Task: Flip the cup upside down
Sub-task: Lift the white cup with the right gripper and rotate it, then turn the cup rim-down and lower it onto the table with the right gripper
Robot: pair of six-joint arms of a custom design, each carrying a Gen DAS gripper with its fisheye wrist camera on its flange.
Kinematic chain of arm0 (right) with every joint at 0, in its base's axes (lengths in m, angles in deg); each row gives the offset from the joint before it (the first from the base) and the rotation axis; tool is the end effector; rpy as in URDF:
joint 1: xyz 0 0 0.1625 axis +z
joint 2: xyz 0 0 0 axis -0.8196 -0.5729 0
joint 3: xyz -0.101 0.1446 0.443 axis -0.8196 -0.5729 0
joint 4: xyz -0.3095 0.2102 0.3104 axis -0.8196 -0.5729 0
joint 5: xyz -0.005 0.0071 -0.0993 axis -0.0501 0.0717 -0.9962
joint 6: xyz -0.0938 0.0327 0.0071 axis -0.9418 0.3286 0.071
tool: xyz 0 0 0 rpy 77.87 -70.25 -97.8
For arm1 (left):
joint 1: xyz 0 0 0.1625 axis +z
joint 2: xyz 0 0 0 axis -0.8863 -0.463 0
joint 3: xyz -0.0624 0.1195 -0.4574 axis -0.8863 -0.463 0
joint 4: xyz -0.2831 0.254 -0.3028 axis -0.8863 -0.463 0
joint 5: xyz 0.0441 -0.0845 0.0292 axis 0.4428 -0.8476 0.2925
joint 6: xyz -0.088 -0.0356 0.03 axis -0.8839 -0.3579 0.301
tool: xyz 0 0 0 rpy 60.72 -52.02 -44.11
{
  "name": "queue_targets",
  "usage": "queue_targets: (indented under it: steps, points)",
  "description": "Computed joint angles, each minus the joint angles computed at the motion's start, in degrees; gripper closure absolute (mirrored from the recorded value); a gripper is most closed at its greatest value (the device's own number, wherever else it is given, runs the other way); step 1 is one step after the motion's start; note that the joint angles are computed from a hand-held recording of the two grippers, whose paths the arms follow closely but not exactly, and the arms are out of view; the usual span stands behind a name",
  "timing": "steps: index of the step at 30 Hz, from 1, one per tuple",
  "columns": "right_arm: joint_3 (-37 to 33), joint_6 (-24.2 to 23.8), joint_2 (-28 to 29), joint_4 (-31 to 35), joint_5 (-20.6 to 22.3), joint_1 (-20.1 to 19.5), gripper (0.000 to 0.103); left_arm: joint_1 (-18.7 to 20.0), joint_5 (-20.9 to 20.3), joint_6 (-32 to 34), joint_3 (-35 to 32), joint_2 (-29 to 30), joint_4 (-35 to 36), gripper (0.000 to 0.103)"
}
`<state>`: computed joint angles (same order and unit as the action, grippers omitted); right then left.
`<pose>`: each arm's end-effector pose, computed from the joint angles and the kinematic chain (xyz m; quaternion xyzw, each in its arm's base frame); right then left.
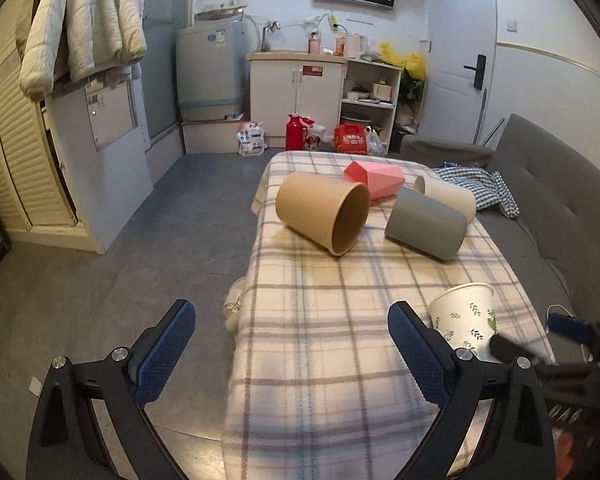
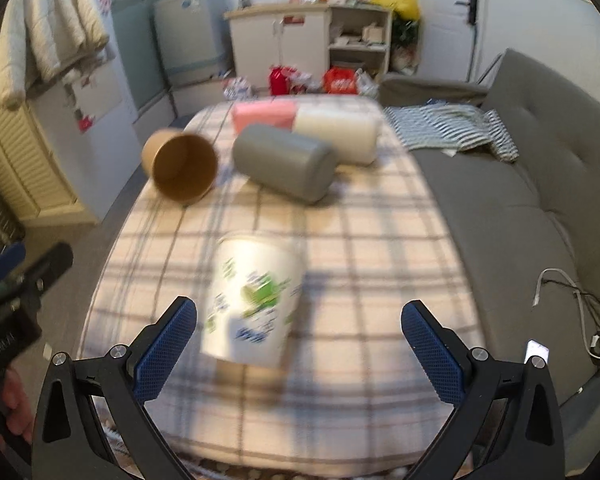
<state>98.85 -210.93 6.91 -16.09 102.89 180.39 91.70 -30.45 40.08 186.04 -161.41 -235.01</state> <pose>0.2285 -0.2506 0.1126 -0.0789 -0.8288 0.3780 0.4050 -0.1905 -0.3349 0.1654 0.3459 0.8639 -0.2950 0.2167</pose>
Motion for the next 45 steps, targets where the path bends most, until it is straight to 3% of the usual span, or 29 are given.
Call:
queue_targets:
  steps: [4, 10, 19, 28, 33, 40, 45]
  points:
    - [-1.1, -1.5, 2.9, 0.7, -3.3, -2.3, 0.001, 0.5, 0.4, 0.3, 0.6, -0.1, -1.1, 0.003]
    - [-0.8, -3.2, 3.1, -0.1, -7.6, -4.7, 0.019, 1.4, -0.2, -0.2, 0.5, 0.2, -0.9, 0.003]
    - [0.0, -5.3, 0.8, -1.5, -9.0, -4.8, 0.044, 1.0, -0.3, -0.7, 0.5, 0.5, -0.4, 0.003]
    - [0.1, -8.7, -1.3, -3.0, -4.1, -1.8, 0.045, 0.4, -0.4, -1.1, 0.6, 0.6, 0.2, 0.003]
    - [0.4, -11.1, -3.6, -4.4, -3.0, -2.5, 0.045, 0.2, -0.5, -1.4, 0.5, 1.2, 0.7, 0.003]
    - [-0.2, -20.2, -7.7, -9.2, -1.2, -3.6, 0.046, 0.9, -0.8, -1.9, 0.0, 2.2, 1.0, 0.003]
    - [-1.4, -26.7, -8.9, -11.9, -2.2, -4.5, 0.046, 1.7, -1.0, -1.9, -0.3, 3.1, 0.9, 0.003]
